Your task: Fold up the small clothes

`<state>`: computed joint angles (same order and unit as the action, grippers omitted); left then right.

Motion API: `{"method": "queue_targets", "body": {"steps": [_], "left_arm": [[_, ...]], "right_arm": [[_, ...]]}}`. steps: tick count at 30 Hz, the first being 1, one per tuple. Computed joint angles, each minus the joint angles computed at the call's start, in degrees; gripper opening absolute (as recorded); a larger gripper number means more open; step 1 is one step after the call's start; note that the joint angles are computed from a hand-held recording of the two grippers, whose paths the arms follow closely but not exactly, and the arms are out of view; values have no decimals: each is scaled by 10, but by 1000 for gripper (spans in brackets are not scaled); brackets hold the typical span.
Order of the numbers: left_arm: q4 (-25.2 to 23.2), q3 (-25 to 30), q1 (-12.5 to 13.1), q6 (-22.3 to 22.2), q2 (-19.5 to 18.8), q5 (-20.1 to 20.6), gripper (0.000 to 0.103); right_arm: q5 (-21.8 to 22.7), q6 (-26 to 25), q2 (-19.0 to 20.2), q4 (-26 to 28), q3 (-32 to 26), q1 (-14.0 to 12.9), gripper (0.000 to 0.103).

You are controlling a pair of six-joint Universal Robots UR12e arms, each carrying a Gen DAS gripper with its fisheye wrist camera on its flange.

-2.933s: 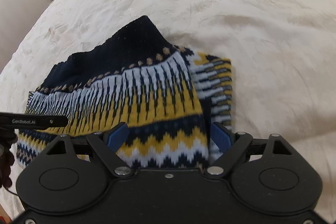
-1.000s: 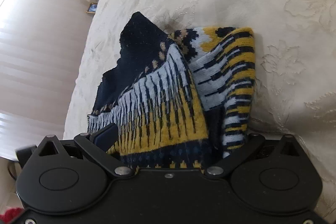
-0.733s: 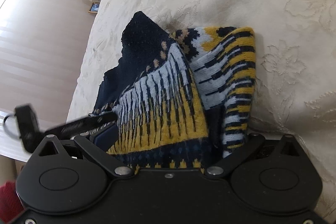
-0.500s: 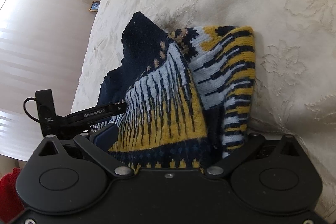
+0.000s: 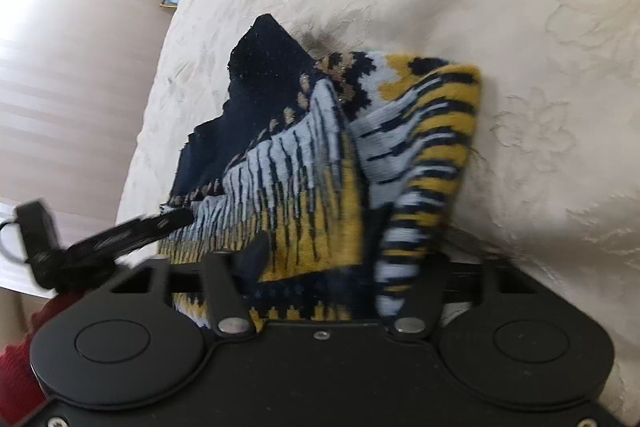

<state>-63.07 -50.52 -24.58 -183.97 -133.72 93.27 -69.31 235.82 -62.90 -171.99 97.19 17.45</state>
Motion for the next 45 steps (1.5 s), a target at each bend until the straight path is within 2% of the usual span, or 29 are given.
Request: {"method": "queue_targets", "body": {"steps": [3,6,13,18,23,29,34,37,41,42,45], "left_arm": [[6,-45,6,-2,32,0,100],[-3,-67,10,-16,51,-4,100],[12,-118,31,-30,86,-30,100],[26,-143,52,-21,104,-51,100],[29,-154,73,1,114,-74,100],[23,-158,95,32,118,-93,100],[19,-163,110,50,121,-102,100],[16,-169,117,57,125,-105,100],[9,-173,124,66,127,-108,100],[7,-173,126,68,127,-110,100],[3,-171,129,71,125,-118,100]], "right_arm": [[-35,-14,-9,40,-9,9,33],[-71,-32,-15,88,-29,22,30],[-121,-60,-10,158,-91,50,29],[-134,-74,4,198,-144,65,29],[-149,-90,39,254,-221,87,29],[-149,-96,95,296,-315,111,28],[-155,-104,149,360,-406,128,28],[-176,-104,178,414,-458,137,29],[-201,-87,207,467,-513,145,40],[-204,-84,209,467,-517,147,47],[-190,-72,209,400,-502,149,49]]}}
